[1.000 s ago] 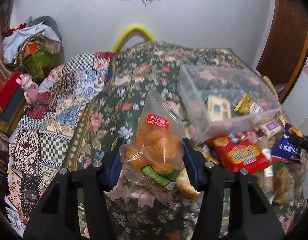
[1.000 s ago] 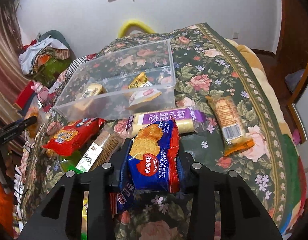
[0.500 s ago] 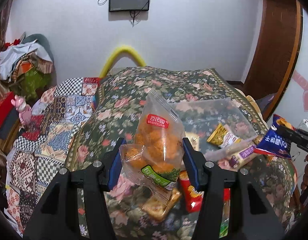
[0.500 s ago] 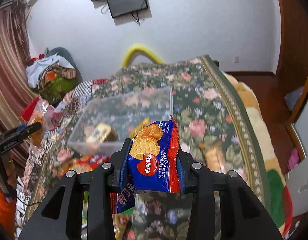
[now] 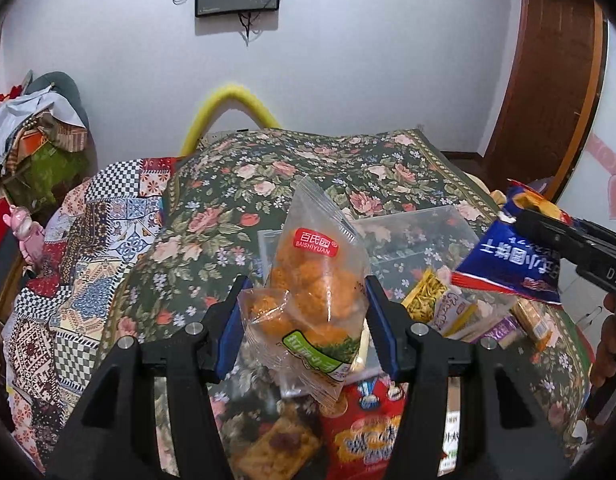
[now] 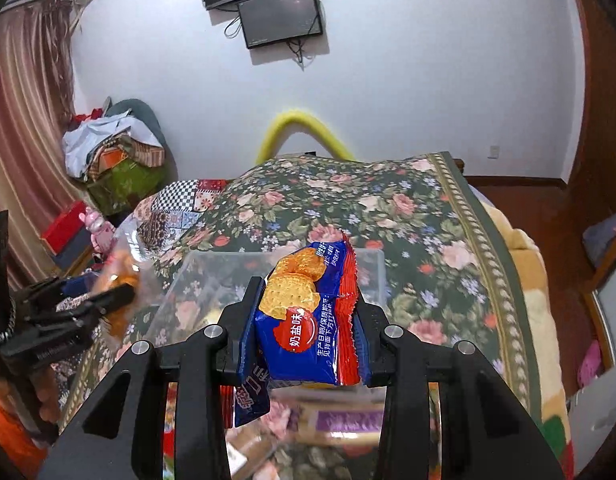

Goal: Organize snacks
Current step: 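Lower orange bag into box with left tool while right tool drops blue cracker bag in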

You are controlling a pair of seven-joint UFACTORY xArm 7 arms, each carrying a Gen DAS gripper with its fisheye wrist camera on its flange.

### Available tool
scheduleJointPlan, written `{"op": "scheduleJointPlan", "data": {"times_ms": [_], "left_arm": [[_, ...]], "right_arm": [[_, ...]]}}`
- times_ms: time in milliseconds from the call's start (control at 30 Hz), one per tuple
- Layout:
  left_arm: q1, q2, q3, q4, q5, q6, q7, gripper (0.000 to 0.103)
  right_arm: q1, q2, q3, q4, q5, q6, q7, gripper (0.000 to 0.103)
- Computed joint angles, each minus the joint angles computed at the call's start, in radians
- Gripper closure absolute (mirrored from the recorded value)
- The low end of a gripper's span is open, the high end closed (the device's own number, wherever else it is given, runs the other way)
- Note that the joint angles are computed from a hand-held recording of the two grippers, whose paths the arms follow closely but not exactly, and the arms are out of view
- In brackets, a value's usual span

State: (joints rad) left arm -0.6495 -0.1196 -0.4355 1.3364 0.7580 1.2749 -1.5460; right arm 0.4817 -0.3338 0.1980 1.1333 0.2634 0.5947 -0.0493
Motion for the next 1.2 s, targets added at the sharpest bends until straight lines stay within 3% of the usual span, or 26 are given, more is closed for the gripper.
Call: {"op": "scheduleJointPlan", "data": {"times_ms": [400, 800, 1033, 1200], "left_arm": [[0.039, 0.051, 0.078, -0.058, -0.079, -0.184, 0.035, 0.048], [0.047, 0.082, 0.102, -0.069, -0.114, -0.206, 0.063, 0.047], [0.024, 0.094, 0.095, -0.037, -0.106, -0.152, 0.078, 0.044], [0.004, 0.069, 0.077, -0.024, -0.08, -0.097, 0.075, 0.038]], "right_arm": [[-0.001, 0.194, 0.045, 0.129, -0.086, 0.052, 0.054, 0.068], [0.018, 0.292, 0.056, 0.193, -0.137, 0.145, 0.055, 0.067], [0.015, 0.304, 0.051, 0.213, -0.122, 0.19, 0.072, 0.063], [0.007, 0.256, 0.047, 0.179, -0.125, 0.164, 0.09, 0.048]]}}
